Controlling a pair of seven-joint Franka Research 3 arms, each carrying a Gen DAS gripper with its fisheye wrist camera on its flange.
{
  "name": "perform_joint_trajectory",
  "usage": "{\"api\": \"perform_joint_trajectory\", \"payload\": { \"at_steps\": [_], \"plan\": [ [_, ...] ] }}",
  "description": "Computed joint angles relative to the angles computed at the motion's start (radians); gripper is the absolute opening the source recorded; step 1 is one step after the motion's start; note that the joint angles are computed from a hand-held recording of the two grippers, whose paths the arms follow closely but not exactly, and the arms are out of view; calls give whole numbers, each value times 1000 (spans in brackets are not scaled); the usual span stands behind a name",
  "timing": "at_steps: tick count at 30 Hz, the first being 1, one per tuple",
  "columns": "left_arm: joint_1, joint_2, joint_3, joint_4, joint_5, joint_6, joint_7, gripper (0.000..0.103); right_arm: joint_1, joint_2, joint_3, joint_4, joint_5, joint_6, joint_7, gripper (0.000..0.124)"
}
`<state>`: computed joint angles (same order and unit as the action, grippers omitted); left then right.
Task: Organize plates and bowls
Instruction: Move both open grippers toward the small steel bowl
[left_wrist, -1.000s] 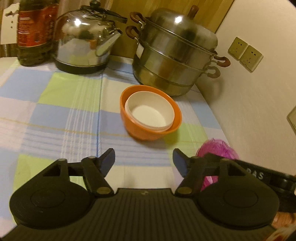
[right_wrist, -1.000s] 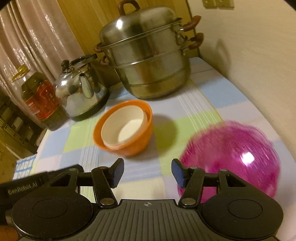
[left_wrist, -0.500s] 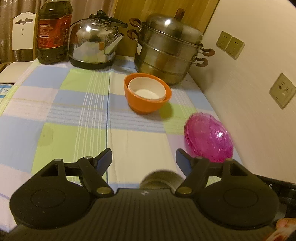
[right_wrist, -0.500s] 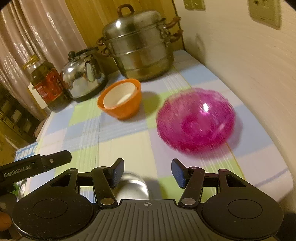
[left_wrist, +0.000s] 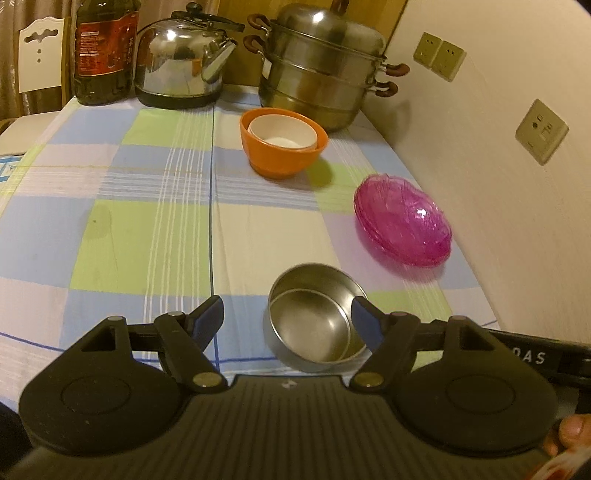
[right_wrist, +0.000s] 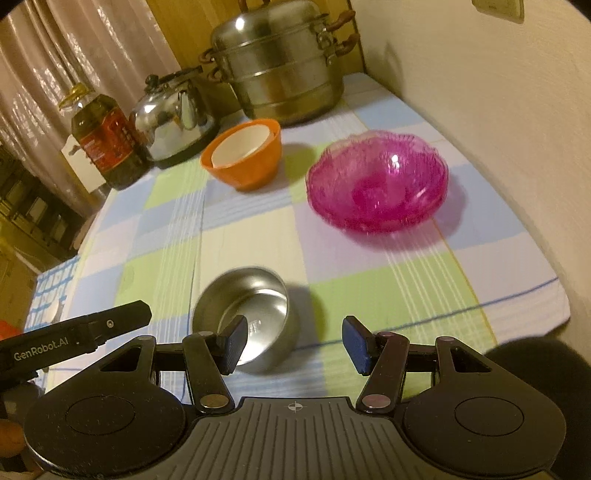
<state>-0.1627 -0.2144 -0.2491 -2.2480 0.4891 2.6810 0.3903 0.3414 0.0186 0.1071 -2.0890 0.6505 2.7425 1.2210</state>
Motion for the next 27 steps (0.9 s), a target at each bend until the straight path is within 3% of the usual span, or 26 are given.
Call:
{"api": "perform_joint_trajectory", "payload": {
  "at_steps": [23,27],
  "plan": [
    [-13,21,9,-21,-52,-1,4,71,-3,25,2,7,-16,-26,35,57],
    [-14,32,12,-20,-62,-9,13,64,-5,35,3,11,-12,-26,39,57]
  ]
}}
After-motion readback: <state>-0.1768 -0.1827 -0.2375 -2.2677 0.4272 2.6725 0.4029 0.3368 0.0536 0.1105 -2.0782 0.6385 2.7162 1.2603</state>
